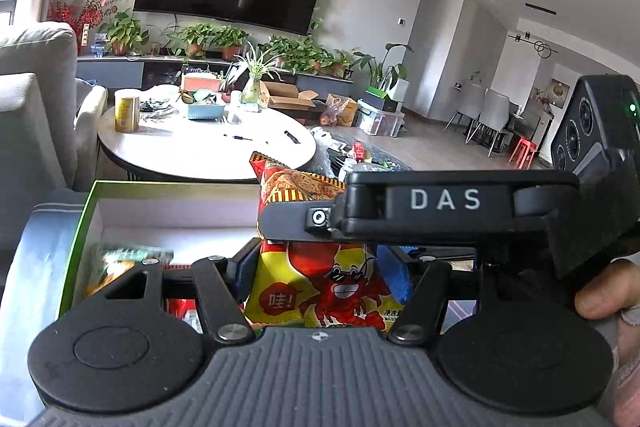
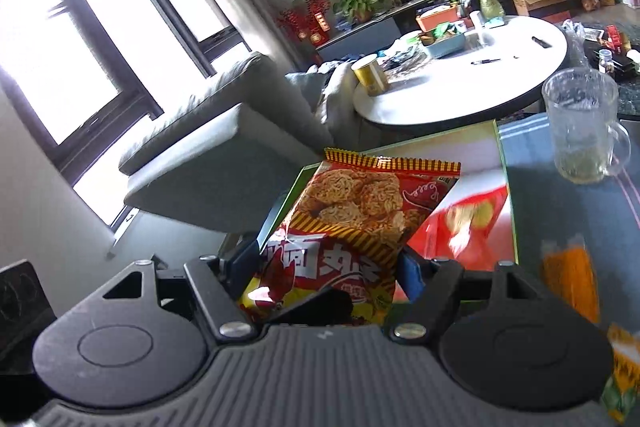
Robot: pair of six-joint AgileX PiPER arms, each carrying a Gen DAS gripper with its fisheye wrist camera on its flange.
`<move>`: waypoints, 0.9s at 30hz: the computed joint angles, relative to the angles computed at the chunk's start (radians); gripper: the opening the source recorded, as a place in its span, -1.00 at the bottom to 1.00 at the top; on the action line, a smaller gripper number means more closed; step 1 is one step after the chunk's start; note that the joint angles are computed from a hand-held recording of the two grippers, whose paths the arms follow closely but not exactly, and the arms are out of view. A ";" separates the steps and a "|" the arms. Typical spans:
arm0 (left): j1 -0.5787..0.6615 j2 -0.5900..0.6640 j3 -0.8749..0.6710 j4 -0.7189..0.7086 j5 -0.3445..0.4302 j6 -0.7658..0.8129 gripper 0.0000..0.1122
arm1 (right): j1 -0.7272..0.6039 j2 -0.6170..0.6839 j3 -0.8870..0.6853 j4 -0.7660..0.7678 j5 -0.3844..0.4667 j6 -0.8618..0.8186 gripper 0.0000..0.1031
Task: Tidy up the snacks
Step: 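Lower the red-and-yellow bag into the green box and open the right gripper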
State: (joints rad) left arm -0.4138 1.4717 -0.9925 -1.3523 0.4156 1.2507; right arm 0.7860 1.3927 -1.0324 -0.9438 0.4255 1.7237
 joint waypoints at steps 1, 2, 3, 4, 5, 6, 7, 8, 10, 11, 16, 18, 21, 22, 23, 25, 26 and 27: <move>-0.006 0.033 -0.030 0.012 -0.006 -0.016 0.06 | -0.025 0.011 -0.010 0.021 -0.013 -0.027 0.22; -0.013 0.066 -0.062 0.030 -0.011 -0.036 0.06 | -0.051 0.025 -0.022 0.054 -0.026 -0.065 0.22; -0.020 0.098 -0.092 0.047 -0.019 -0.055 0.06 | -0.075 0.040 -0.035 0.089 -0.036 -0.105 0.22; -0.024 0.124 -0.114 0.056 -0.024 -0.061 0.06 | -0.099 0.053 -0.045 0.123 -0.046 -0.145 0.22; -0.026 0.154 -0.141 0.062 -0.023 -0.068 0.06 | -0.122 0.067 -0.055 0.156 -0.054 -0.184 0.22; -0.027 0.187 -0.172 0.070 -0.018 -0.080 0.06 | -0.143 0.078 -0.061 0.185 -0.065 -0.216 0.22; -0.030 0.210 -0.195 0.084 -0.016 -0.100 0.06 | -0.163 0.087 -0.064 0.212 -0.075 -0.245 0.22; -0.032 0.234 -0.219 0.103 -0.011 -0.123 0.06 | -0.186 0.096 -0.067 0.246 -0.087 -0.279 0.22; -0.038 0.274 -0.251 0.125 -0.010 -0.151 0.06 | -0.222 0.115 -0.075 0.307 -0.101 -0.340 0.22; -0.038 0.295 -0.268 0.141 -0.005 -0.168 0.06 | -0.236 0.128 -0.083 0.336 -0.102 -0.369 0.22; -0.045 0.343 -0.296 0.155 -0.016 -0.199 0.11 | -0.274 0.170 -0.089 0.397 -0.102 -0.422 0.22; -0.043 0.335 -0.290 0.178 -0.032 -0.230 0.19 | -0.263 0.169 -0.084 0.323 -0.078 -0.341 0.27; -0.033 0.307 -0.267 0.180 -0.042 -0.240 0.21 | -0.253 0.149 -0.068 0.221 -0.052 -0.230 0.31; -0.030 0.298 -0.260 0.180 -0.044 -0.240 0.21 | -0.248 0.137 -0.061 0.205 -0.046 -0.213 0.31; -0.027 0.291 -0.256 0.184 -0.047 -0.244 0.21 | -0.245 0.127 -0.058 0.195 -0.042 -0.202 0.31; -0.020 0.267 -0.238 0.190 -0.053 -0.251 0.22 | -0.226 0.104 -0.049 0.168 -0.024 -0.172 0.32; -0.016 0.250 -0.224 0.189 -0.055 -0.249 0.22 | -0.221 0.095 -0.047 0.167 -0.019 -0.174 0.32; -0.011 0.240 -0.216 0.187 -0.054 -0.247 0.22 | -0.209 0.085 -0.044 0.155 -0.007 -0.164 0.32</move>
